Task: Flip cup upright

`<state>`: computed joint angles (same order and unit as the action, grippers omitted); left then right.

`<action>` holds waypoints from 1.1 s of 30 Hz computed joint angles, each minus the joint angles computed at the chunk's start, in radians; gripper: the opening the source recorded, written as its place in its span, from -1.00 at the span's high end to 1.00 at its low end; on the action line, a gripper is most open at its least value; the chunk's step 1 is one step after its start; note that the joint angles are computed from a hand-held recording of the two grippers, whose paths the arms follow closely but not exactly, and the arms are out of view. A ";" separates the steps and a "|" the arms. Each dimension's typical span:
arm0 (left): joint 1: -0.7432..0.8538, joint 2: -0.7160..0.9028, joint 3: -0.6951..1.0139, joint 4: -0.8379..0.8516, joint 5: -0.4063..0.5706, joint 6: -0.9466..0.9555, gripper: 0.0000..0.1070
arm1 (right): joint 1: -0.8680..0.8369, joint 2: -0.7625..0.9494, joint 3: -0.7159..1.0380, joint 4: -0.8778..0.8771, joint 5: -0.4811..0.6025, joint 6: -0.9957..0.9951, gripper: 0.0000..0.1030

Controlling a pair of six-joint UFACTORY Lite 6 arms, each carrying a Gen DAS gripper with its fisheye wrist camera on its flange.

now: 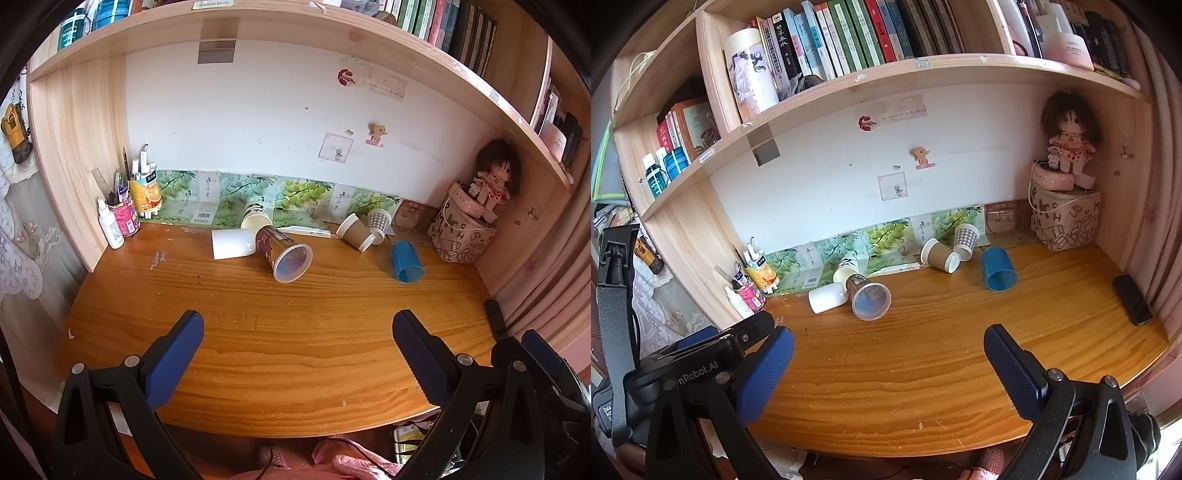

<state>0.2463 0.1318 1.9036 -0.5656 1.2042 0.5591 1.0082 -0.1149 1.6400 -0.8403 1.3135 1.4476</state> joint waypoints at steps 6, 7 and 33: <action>-0.028 0.022 0.015 0.066 -0.011 -0.071 -0.91 | -0.077 -0.012 -0.025 0.066 -0.069 -0.034 -1.00; -0.036 0.021 0.012 0.076 -0.018 -0.083 -0.91 | -0.096 -0.019 -0.034 0.079 -0.086 -0.043 -1.00; -0.561 0.422 0.535 0.583 0.135 -0.790 -0.91 | -1.302 0.238 0.076 1.152 -0.284 -1.309 -1.00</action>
